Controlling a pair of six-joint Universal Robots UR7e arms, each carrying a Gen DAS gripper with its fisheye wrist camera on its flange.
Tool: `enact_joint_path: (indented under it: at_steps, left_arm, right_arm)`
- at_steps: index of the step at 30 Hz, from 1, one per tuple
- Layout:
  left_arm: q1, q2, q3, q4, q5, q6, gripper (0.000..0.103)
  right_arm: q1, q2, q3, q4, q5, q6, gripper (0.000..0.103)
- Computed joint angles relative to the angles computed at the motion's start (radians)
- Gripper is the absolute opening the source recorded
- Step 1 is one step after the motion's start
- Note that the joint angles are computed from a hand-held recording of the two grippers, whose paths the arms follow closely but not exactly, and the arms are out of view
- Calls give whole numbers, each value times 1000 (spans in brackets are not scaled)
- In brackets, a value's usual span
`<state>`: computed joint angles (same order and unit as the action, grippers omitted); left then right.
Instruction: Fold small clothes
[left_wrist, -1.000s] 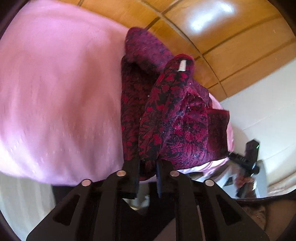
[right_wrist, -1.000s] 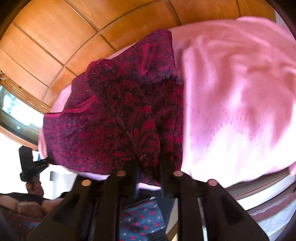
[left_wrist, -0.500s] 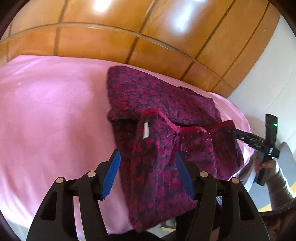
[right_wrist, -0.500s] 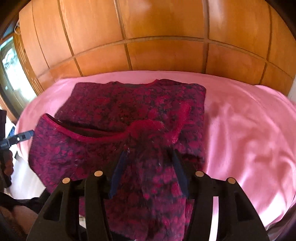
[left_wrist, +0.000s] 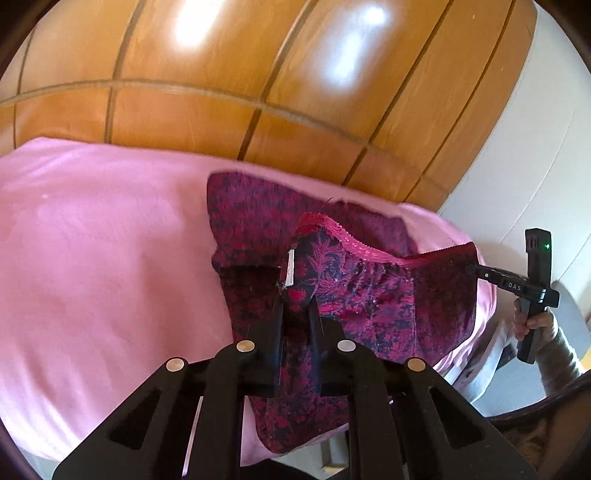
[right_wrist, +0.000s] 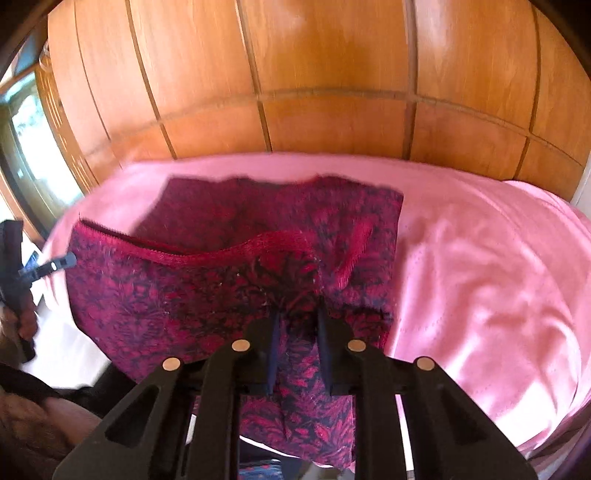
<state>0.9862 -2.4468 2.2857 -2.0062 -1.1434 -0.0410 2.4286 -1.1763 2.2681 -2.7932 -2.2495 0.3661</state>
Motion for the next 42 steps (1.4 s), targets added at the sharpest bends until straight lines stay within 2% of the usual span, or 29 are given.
enact_joint_path:
  at_steps: [3,6,11,16,20,28,32,33,34,35,36,37,40,42]
  left_arm:
    - [-12,37,-18,-79,1,21,11]
    - [12,143,-39,-214,19,86,11]
    - [116,364,-100,-407,9,165,11]
    - [193,556,-176,-515,23,172,11]
    - [227,676,-232,-561,67,173,11]
    - [335,865,-312,-551,123,119,11]
    - [347,876,-331,-522,121,82,12]
    - [340,872,-332,-515,135,73,17]
    - [323,857,-323,-516,162,63,26]
    - [305,841,-307,-531,181,56,30]
    - [290,827,-294,-553,192,55,35]
    - [275,802,-278,-562,195,52,36]
    - [231,705,-206,-607,183,66,36]
    - [210,649,-164,-616,142,88,36]
  right_arm:
    - [-18,-7,-17,-79,10,-18,17]
    - [-53,28,-57,-142,5,-64,17]
    - [-138,119,-141,-222,-14,-136,16]
    - [-218,218,-229,-288,-46,-169,16]
    - [-266,297,-309,-290,-83,-196,16]
    - [-384,389,-374,-173,-114,-105,16]
    - [-399,401,-380,-160,-112,-92,19]
    - [-392,398,-379,-146,-115,-85,20]
    - [-387,393,-379,-141,-119,-88,24]
    - [-382,387,-379,-138,-125,-90,40]
    - [-374,382,-375,-149,-137,-93,47]
    - [-361,374,-363,-179,-146,-102,50]
    - [-318,339,-305,-254,-137,-101,50]
    - [-290,319,-279,-283,-89,-112,52]
